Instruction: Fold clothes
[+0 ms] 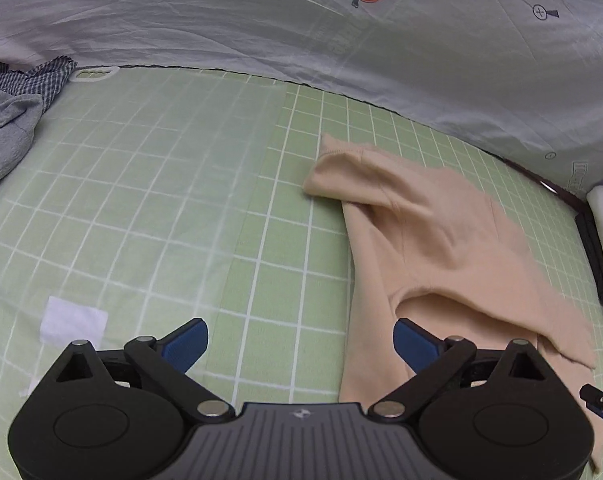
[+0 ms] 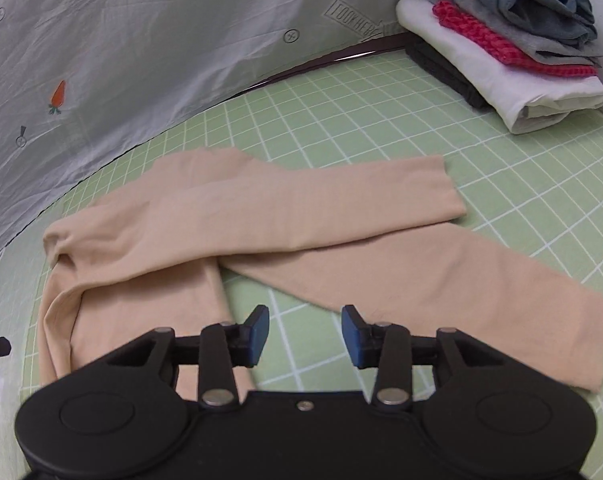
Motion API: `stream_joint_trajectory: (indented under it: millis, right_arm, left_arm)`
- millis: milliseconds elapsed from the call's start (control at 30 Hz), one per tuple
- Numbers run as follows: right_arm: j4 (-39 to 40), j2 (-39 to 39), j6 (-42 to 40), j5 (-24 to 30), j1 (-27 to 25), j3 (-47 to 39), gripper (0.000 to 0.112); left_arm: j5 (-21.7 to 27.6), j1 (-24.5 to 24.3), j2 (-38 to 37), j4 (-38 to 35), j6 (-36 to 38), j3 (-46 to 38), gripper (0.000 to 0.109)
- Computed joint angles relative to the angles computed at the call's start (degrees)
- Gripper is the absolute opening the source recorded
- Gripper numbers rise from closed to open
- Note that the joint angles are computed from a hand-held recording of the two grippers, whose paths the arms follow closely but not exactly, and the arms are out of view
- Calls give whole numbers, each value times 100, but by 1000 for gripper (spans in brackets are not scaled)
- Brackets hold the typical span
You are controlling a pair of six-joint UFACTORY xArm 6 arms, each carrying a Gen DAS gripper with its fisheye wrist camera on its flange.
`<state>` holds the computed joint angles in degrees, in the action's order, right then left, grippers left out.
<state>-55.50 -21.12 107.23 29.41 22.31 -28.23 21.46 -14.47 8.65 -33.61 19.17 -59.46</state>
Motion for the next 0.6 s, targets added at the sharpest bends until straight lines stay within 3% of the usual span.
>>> stream_joint_trajectory:
  millis: [167,267,367,467,600]
  right_arm:
    - [-196,177,358,-247,-996,1,43]
    - [-186,438,390,-409,-1520,-154,55]
    - [-99,862,-64,-736,-1884,-414,59]
    - [42,1227,-299,-707,-1981,-668,60]
    - [-351,1501,4,-544,-1944,-907,62]
  left_arm:
    - [359,56,1329,-1086,-50,-1581,88]
    - [561,153,2020,-1835,64,-2340,88]
    - [742,195,2606,-1817,-300,-3040,88]
    - [861,162,3051,-1430,-669,-3556,88]
    - [1058,107,3388,-804,-1207,-4041,71]
